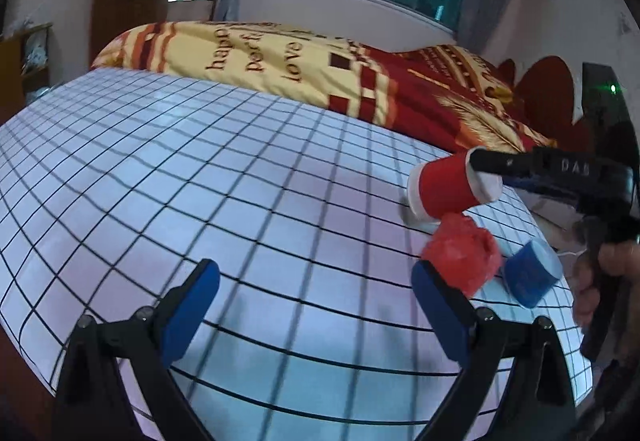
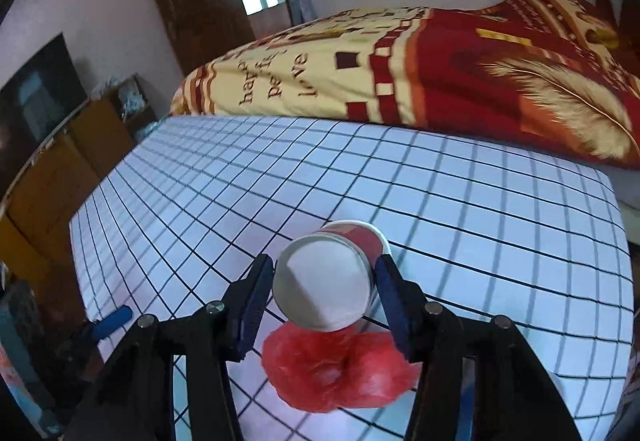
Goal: Collect trash
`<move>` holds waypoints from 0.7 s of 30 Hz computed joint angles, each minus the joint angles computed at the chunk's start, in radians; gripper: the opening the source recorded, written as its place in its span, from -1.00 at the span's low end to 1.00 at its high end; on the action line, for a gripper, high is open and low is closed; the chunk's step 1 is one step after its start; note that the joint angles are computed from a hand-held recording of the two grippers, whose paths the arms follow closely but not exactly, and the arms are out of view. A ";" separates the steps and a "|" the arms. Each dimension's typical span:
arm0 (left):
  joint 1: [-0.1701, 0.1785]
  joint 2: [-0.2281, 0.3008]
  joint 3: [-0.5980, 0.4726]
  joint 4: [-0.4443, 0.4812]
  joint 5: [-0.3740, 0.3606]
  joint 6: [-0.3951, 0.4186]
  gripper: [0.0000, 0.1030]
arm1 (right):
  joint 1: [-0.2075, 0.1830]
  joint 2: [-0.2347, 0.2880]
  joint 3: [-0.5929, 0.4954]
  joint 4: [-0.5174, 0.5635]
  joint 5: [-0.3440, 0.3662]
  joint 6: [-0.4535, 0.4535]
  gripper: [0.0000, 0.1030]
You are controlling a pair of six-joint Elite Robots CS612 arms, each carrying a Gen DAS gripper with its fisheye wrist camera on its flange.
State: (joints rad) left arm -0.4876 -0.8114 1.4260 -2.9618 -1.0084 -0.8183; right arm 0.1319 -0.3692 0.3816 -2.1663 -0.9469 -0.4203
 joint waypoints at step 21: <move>0.005 0.168 -0.358 0.271 -0.197 0.225 0.83 | -0.067 0.074 -0.138 -0.048 -0.099 0.135 0.77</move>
State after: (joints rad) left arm -0.4825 -0.6430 1.0680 -2.6906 -1.2052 -0.5932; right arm 0.0646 -0.2952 0.2432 -2.2143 -1.0463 -0.2850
